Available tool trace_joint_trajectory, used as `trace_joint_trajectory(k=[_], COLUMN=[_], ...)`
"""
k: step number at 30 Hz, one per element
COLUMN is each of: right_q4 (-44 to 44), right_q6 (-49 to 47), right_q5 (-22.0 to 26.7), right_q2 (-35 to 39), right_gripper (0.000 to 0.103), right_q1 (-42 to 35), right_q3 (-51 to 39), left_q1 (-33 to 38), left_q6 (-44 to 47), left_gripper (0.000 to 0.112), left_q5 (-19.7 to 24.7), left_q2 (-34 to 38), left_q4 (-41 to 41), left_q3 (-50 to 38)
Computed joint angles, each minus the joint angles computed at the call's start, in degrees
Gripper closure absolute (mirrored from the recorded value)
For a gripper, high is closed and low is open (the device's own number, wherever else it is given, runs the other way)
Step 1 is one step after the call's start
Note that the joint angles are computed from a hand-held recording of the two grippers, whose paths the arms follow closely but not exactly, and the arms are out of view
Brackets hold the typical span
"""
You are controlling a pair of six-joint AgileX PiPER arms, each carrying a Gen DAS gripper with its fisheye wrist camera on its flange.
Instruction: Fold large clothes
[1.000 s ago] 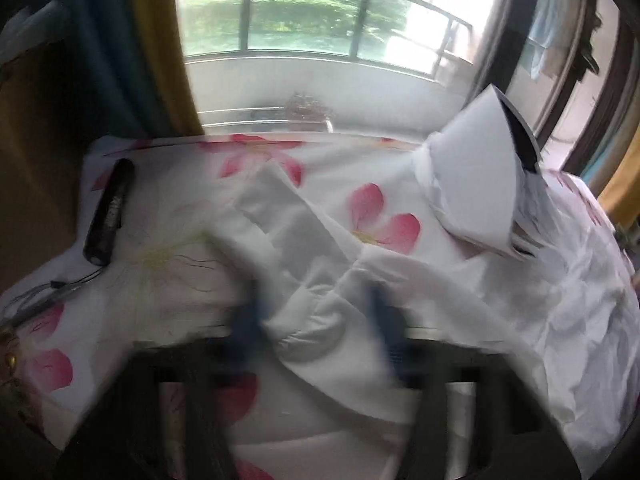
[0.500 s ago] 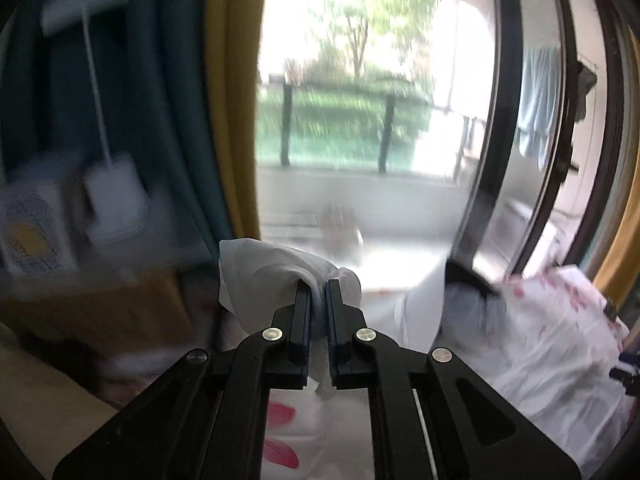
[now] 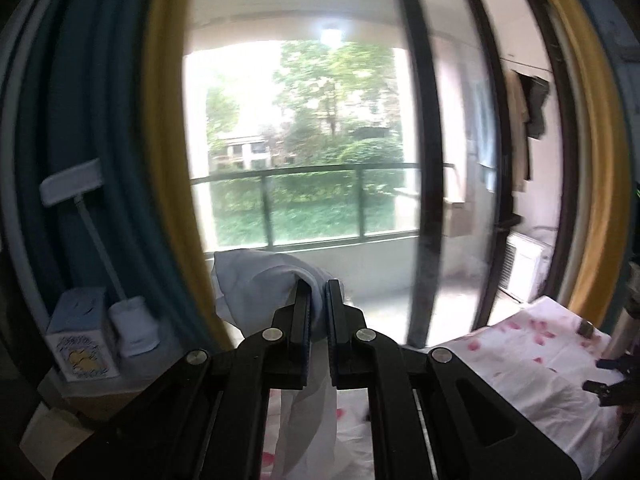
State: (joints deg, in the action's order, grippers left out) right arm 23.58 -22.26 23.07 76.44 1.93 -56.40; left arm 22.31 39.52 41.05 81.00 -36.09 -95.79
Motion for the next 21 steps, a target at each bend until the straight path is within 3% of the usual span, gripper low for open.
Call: trace_joint_trajectory(k=[8,16,21], right_q4=[15.0,24.6,26.1], right_q6=[-17.1,-29.1,-31.9], right_q5=[2.8,8.5,10.9], right_q2=[-2.9,-4.6,-5.4], right_gripper=[0.025,0.025,0.025], right_q1=[-7.5,-17.8,-22.9], right_q3=[3.5,4.7,5.1], left_q1=[-21.3,-35.8,-42.4], left_q6=[-13.7,-25.2,-25.3], left_gripper=[0.105,0.105,0.104], left_q5=[-2.8,-5.2,-6.2], left_q2=[0.9,8.9,12.0], left_q4=[15.9,23.1,20.1], left_q3=[4.7,4.3,6.2])
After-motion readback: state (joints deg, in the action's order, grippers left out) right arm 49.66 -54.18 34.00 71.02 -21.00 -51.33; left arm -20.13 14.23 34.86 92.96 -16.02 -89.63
